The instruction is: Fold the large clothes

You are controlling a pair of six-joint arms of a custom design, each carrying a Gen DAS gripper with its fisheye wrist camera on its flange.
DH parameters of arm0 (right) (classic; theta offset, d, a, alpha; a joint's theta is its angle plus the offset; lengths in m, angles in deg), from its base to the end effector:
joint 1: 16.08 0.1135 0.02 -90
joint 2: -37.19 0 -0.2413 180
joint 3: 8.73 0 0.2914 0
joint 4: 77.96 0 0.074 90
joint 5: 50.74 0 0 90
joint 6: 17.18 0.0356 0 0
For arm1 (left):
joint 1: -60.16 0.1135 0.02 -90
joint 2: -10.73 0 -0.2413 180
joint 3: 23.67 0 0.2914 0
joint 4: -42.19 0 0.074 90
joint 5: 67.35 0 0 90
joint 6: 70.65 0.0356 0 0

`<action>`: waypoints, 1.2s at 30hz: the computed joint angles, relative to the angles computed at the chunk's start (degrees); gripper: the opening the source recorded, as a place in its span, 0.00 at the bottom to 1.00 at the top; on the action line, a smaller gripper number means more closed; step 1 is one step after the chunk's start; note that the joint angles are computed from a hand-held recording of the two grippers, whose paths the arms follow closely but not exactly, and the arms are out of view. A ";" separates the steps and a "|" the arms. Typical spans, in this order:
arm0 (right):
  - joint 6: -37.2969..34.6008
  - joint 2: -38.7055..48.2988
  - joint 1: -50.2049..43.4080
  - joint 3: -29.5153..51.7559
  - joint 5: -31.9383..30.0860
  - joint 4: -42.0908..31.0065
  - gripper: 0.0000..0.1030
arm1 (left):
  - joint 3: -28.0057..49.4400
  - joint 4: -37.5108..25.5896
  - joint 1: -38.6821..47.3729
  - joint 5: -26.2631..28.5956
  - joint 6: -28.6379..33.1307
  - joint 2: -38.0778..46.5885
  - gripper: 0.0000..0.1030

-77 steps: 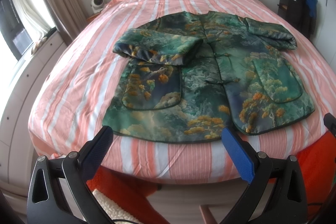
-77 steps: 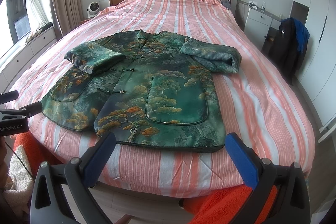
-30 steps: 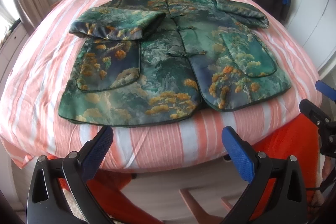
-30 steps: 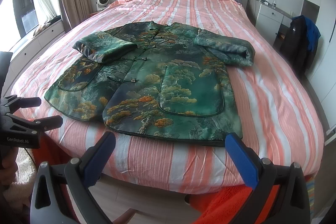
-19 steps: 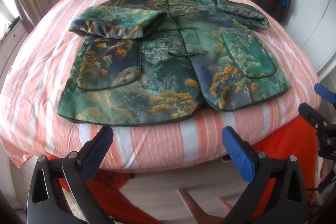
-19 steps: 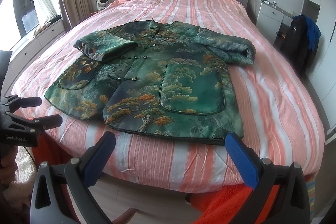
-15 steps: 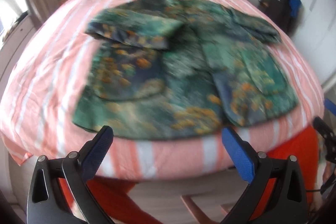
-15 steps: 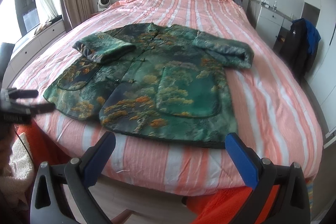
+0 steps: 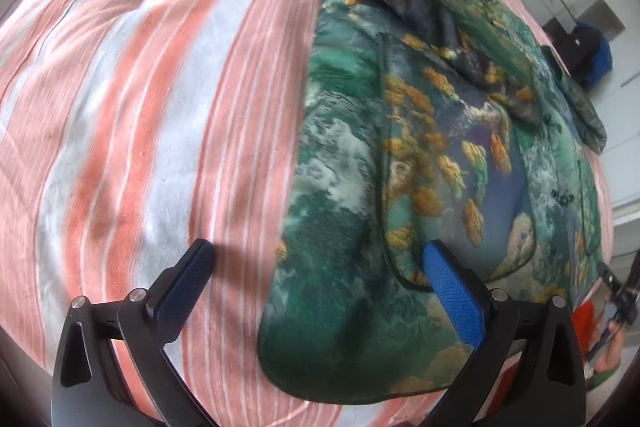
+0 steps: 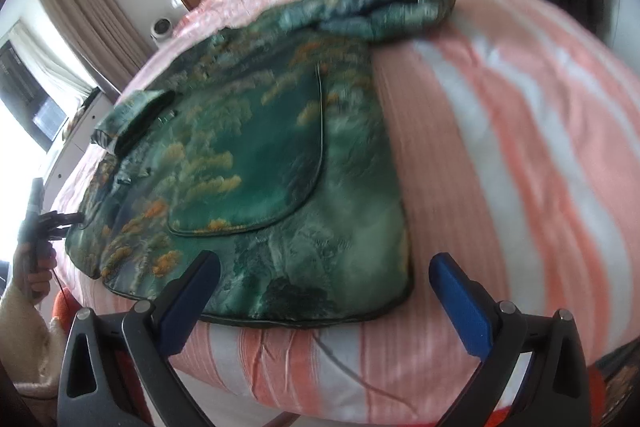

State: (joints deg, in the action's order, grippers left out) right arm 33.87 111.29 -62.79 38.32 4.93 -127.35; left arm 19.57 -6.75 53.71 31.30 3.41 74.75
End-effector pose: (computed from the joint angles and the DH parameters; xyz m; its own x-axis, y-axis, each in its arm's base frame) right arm 0.1776 -0.1592 0.1125 -0.8393 0.1338 -0.5270 -0.0221 0.9600 0.2790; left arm 0.2226 -0.0305 0.1246 -0.9410 -0.1669 -0.2945 -0.0994 0.9679 -0.2308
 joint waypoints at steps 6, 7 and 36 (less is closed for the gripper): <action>3.45 -1.05 3.20 -2.37 5.31 2.60 0.53 | 1.17 -2.81 -7.06 -3.63 -2.60 0.34 0.63; 2.88 -1.29 2.43 -1.97 4.91 1.62 0.36 | 1.68 -3.65 -8.61 -5.32 -3.61 0.30 0.57; 3.92 -13.12 -5.74 -3.80 6.23 -3.05 0.81 | 1.40 -5.80 -21.67 -16.97 -18.24 -12.87 0.92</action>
State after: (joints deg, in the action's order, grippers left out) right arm 37.80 98.17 -68.54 34.52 11.16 -130.40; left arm 20.97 -12.55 32.04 14.33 -14.83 61.88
